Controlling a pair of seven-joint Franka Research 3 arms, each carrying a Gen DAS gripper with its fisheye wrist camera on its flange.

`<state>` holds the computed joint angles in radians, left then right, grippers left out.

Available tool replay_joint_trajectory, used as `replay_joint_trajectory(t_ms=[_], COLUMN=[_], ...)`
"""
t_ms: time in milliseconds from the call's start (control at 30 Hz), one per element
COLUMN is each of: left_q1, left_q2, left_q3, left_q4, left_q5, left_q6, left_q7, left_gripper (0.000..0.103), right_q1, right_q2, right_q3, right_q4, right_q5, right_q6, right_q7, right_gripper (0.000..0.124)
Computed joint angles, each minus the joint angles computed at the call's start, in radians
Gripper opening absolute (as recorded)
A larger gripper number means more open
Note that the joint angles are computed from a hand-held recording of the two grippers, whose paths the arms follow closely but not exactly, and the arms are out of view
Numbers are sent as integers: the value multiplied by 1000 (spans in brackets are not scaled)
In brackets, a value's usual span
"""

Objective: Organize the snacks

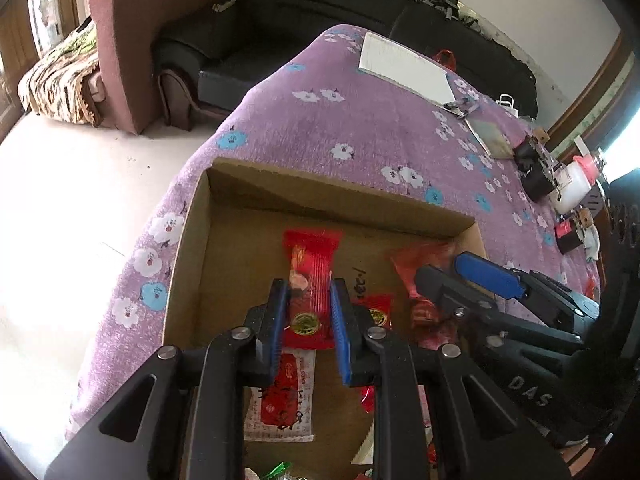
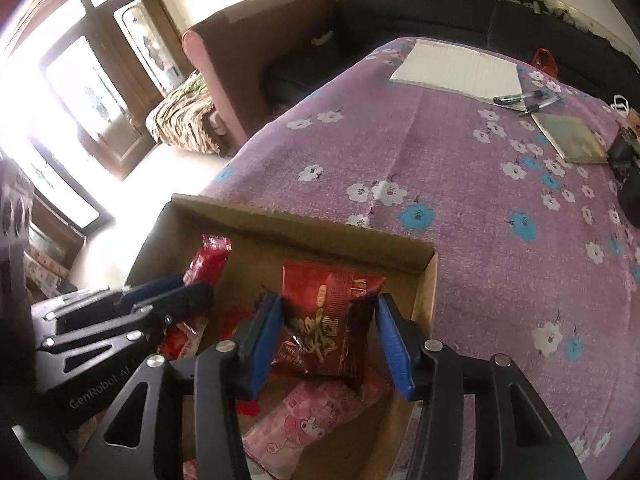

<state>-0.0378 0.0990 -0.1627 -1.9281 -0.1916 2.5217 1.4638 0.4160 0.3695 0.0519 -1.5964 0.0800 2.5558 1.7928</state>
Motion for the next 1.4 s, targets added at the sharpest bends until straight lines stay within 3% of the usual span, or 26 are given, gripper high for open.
replay_joint_trajectory(t_ms=[100, 167, 367, 467, 533, 567, 700, 800, 933, 1100, 1200, 1400], left_q1=[6, 5, -11, -21, -10, 1, 115, 160, 118, 140, 126, 55], left_q2=[-10, -32, -151, -255, -339, -373, -553, -667, -757, -857, -888, -886], left_q3=[1, 4, 17, 13, -7, -21, -138, -201, -209, -295, -321, -298], left_q4=[-11, -35, -139, -235, -311, -340, -491, -572, -647, -701, -714, -712], left_q5=[-29, -24, 3, 123, 244, 303, 575, 678, 710, 788, 828, 882], left_q6=[7, 39, 118, 184, 228, 246, 348, 373, 362, 315, 270, 202], left_q7=[10, 5, -36, -140, -249, -306, -590, -727, -825, -972, -1032, -1065], left_gripper=[39, 44, 44, 45, 56, 66, 85, 85, 85, 85, 85, 85], right_q1=[8, 14, 3, -6, -24, -37, -124, -189, -256, -341, -347, -365], right_q2=[-35, -66, -241, -356, -418, -456, -572, -670, -783, -935, -972, -1009], right_q3=[-7, -12, 6, 21, 39, 51, 131, 191, 262, 361, 374, 405], right_q4=[-37, -67, -271, -413, -492, -541, -681, -795, -917, -1057, -1095, -1135], right_q5=[-20, -43, -66, -114, -131, -160, -300, -356, -350, -326, -293, -262], right_q6=[32, 53, 170, 234, 274, 298, 344, 376, 400, 414, 410, 394], right_q7=[8, 21, 45, 96, 118, 149, 280, 352, 400, 467, 463, 465], right_gripper=[51, 52, 61, 63, 68, 69, 70, 72, 73, 77, 77, 77])
